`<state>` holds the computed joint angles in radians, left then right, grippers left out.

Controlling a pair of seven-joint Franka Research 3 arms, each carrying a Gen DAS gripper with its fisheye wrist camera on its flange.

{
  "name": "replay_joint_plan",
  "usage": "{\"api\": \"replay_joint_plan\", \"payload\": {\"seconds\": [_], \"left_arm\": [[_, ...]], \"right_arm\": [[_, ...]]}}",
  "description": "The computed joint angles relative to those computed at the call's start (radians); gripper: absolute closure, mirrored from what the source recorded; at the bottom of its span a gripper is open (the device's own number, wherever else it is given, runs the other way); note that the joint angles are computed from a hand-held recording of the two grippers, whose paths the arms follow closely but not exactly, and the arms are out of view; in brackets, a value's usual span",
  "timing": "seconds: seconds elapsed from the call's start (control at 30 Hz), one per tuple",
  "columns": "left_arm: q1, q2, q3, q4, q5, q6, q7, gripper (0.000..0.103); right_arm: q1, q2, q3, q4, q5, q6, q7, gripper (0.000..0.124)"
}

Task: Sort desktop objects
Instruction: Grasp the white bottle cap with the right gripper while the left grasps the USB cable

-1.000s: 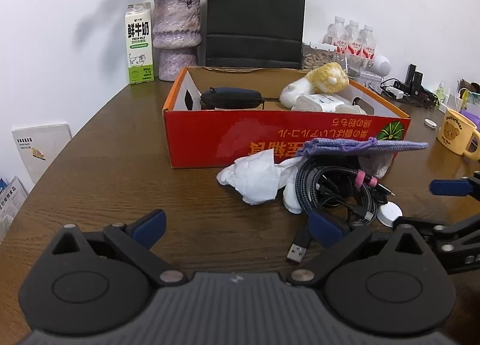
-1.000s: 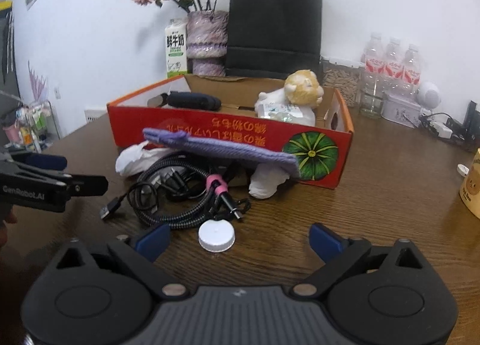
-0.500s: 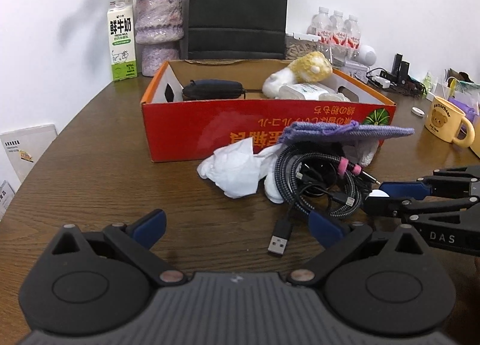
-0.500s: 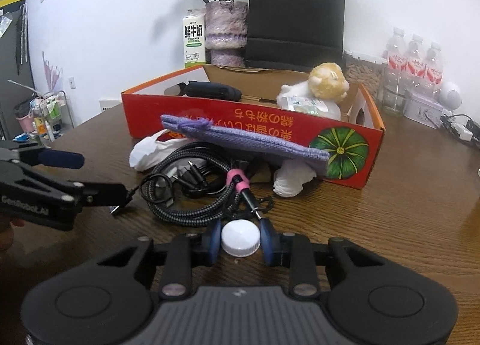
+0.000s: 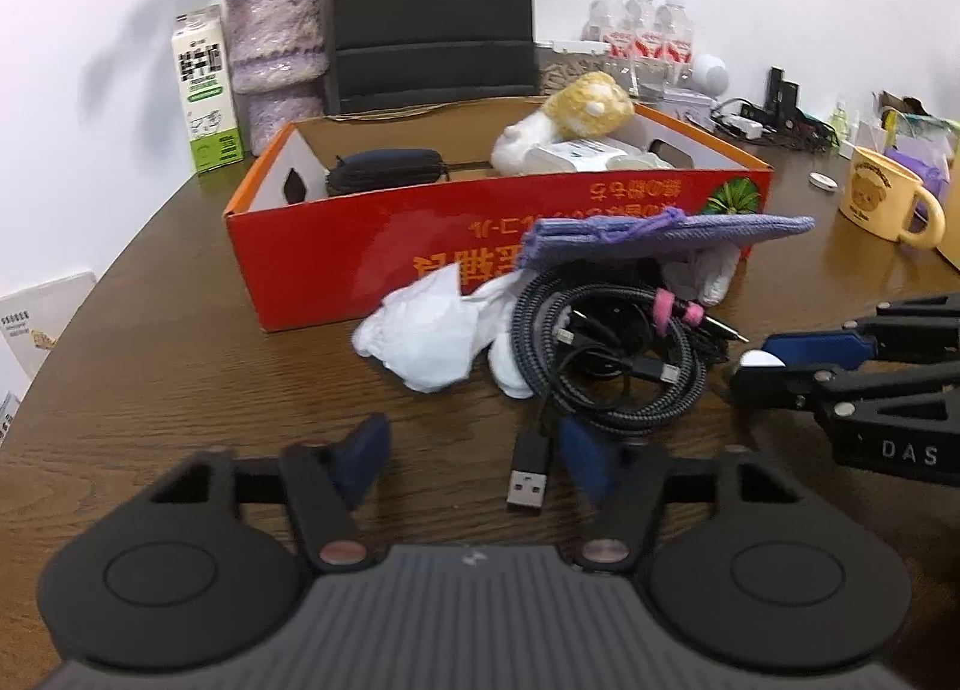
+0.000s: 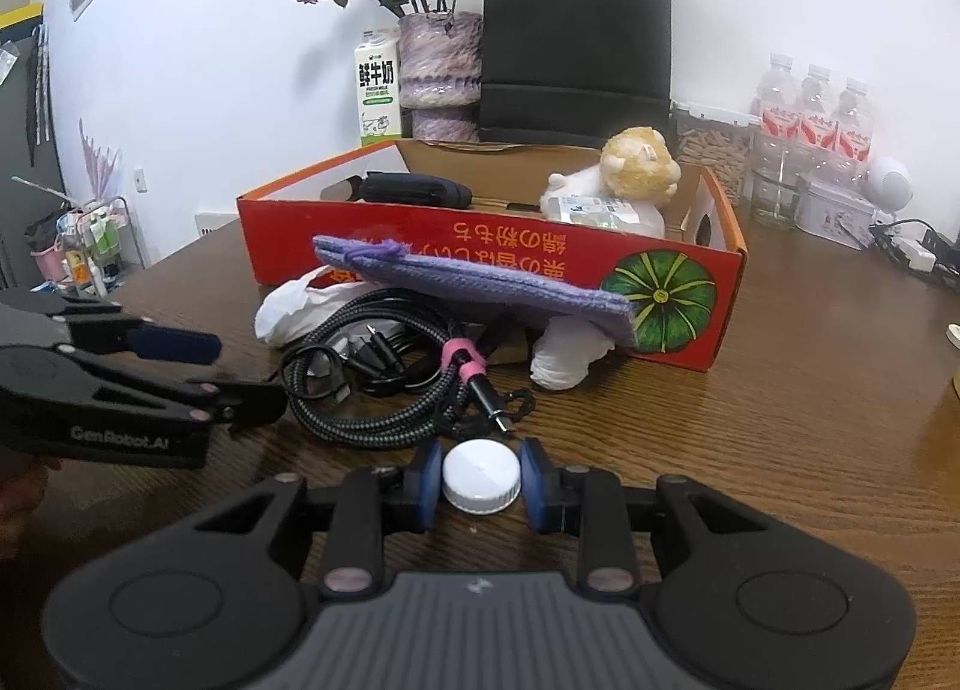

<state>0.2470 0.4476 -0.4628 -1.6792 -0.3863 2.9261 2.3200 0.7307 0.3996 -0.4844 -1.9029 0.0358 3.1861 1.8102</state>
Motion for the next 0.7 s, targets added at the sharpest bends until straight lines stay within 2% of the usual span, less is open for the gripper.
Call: {"api": "replay_joint_plan", "payload": {"seconds": [0.13,0.23,0.37,0.7], "left_arm": [[0.026,-0.002,-0.035,-0.006,-0.032,-0.017,0.047,0.072],[0.022,-0.008,-0.031,-0.011,-0.057,-0.017,0.048,0.085],[0.013,-0.014,-0.023,-0.022,-0.074,0.006,0.043,0.086],[0.063,-0.037,-0.083,-0.061,-0.149,0.044,0.116,0.087]], "right_arm": [[-0.008,-0.003,0.009,-0.003,0.002,0.001,-0.004,0.097],[-0.005,-0.005,0.008,-0.007,0.004,0.005,-0.006,0.097],[0.004,-0.007,-0.001,-0.011,0.01,0.005,-0.006,0.097],[0.04,-0.017,-0.032,-0.036,0.033,0.03,-0.02,0.097]]}}
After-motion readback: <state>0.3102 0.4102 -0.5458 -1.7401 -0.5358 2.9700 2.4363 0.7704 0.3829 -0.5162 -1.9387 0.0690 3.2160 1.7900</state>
